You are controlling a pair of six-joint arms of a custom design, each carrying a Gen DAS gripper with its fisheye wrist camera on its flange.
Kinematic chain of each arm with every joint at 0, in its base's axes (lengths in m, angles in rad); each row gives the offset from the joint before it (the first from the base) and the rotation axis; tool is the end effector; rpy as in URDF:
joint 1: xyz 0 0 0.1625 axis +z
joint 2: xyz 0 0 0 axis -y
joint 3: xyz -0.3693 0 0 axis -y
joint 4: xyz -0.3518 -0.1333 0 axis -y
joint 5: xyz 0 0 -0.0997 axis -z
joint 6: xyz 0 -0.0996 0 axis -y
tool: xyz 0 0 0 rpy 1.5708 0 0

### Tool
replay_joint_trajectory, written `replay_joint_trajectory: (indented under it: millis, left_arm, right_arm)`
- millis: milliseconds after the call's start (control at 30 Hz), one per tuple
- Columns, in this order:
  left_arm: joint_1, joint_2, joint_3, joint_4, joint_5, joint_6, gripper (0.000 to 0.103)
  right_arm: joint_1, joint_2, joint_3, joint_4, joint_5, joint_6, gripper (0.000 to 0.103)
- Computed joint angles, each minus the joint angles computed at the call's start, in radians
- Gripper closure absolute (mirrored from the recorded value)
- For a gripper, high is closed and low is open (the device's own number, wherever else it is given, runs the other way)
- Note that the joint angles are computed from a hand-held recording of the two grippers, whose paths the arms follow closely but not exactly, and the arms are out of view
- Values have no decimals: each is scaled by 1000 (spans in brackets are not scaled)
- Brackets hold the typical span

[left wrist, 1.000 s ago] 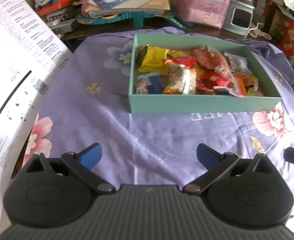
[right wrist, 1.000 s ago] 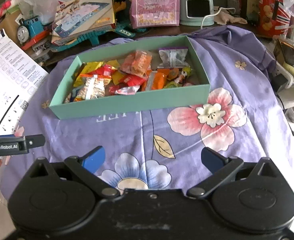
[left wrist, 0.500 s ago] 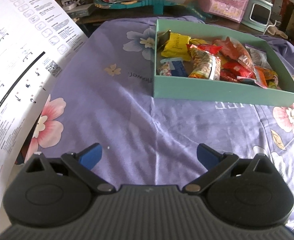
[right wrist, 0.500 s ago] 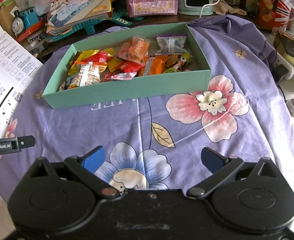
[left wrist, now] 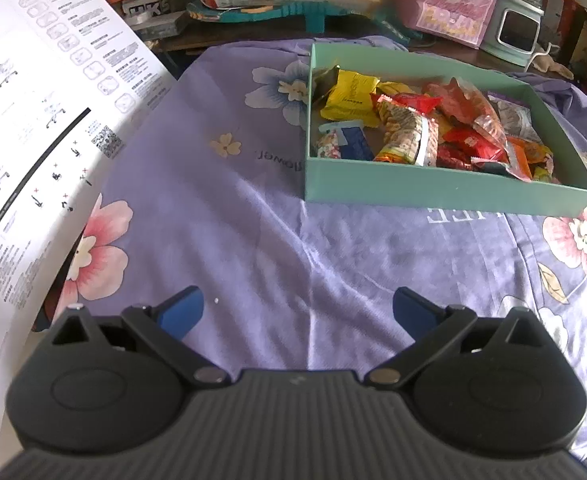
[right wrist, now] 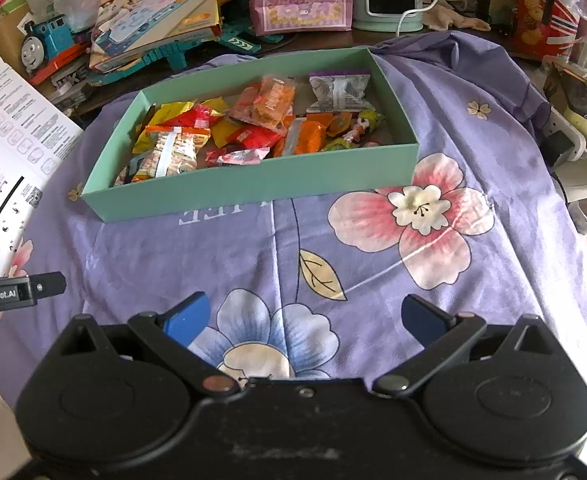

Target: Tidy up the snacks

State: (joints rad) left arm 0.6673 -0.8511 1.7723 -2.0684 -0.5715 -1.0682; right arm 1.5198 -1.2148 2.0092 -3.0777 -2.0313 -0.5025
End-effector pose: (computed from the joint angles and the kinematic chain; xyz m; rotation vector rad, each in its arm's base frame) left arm -0.2780 -0.4954 0.0700 0.0749 2.1719 -0.7260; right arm 0.0630 -0.5129 0.2553 0.3365 -2.4097 0.7124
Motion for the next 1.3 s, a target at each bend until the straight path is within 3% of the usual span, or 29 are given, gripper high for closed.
replay_joint_trajectory:
  millis: [1300]
  left_arm:
    - [-3,50,-65,13,65,83,0]
  right_arm:
    - [7,33,-62,-3,-13,0,0]
